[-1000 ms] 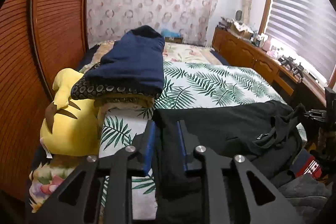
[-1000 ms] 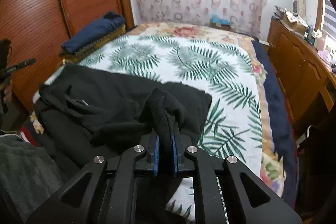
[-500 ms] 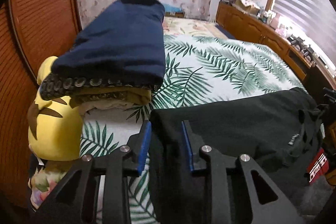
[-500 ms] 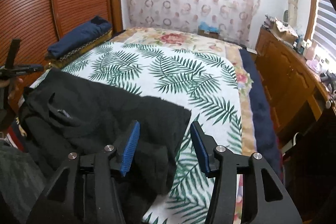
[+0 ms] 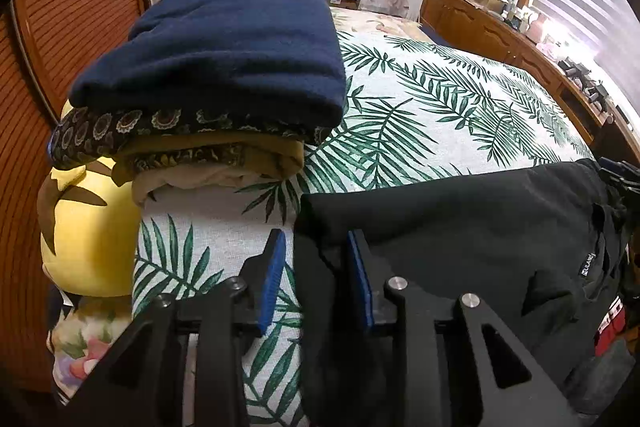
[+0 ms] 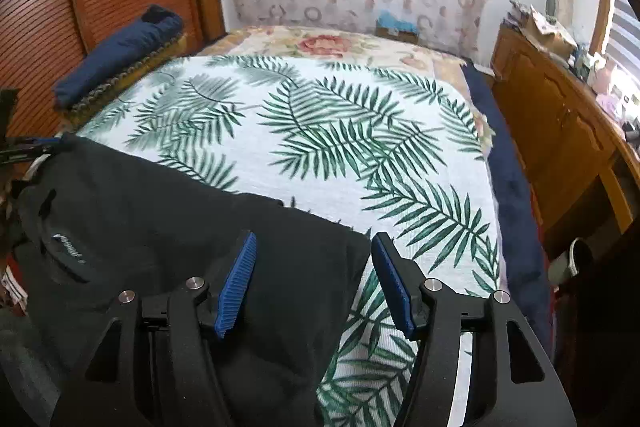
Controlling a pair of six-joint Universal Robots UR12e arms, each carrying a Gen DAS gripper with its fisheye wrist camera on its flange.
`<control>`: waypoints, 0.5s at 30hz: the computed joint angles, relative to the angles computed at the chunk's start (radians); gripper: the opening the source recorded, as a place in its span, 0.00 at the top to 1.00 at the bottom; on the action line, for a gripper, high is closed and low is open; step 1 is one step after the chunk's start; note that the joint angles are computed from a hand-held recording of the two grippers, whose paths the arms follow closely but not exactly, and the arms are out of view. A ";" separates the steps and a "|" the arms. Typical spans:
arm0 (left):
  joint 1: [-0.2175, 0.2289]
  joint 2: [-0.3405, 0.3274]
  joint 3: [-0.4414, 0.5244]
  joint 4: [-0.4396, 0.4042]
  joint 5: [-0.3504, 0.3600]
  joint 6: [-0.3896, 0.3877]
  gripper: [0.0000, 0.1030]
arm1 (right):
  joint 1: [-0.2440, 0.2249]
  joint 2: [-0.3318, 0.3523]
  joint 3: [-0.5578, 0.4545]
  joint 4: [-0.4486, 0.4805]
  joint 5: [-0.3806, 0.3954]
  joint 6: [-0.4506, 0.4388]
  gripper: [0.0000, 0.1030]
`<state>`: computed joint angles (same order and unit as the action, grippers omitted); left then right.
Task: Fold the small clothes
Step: 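Open both tools to release the folded T-shirt and lift away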
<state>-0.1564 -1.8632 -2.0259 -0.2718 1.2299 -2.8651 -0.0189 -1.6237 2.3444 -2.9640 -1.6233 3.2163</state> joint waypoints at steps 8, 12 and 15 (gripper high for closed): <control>0.007 -0.003 0.000 0.002 -0.019 0.002 0.67 | -0.025 0.016 0.002 0.018 0.027 0.030 0.40; 0.006 -0.005 0.007 -0.007 -0.018 0.008 0.66 | -0.034 0.021 -0.001 0.031 0.037 0.037 0.40; 0.004 -0.007 0.022 -0.040 -0.020 0.025 0.66 | -0.038 0.028 -0.004 0.034 0.043 0.041 0.38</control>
<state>-0.1520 -1.8706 -2.0037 -0.3119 1.2098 -2.8404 -0.0564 -1.5955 2.3399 -2.9296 -1.5798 3.2573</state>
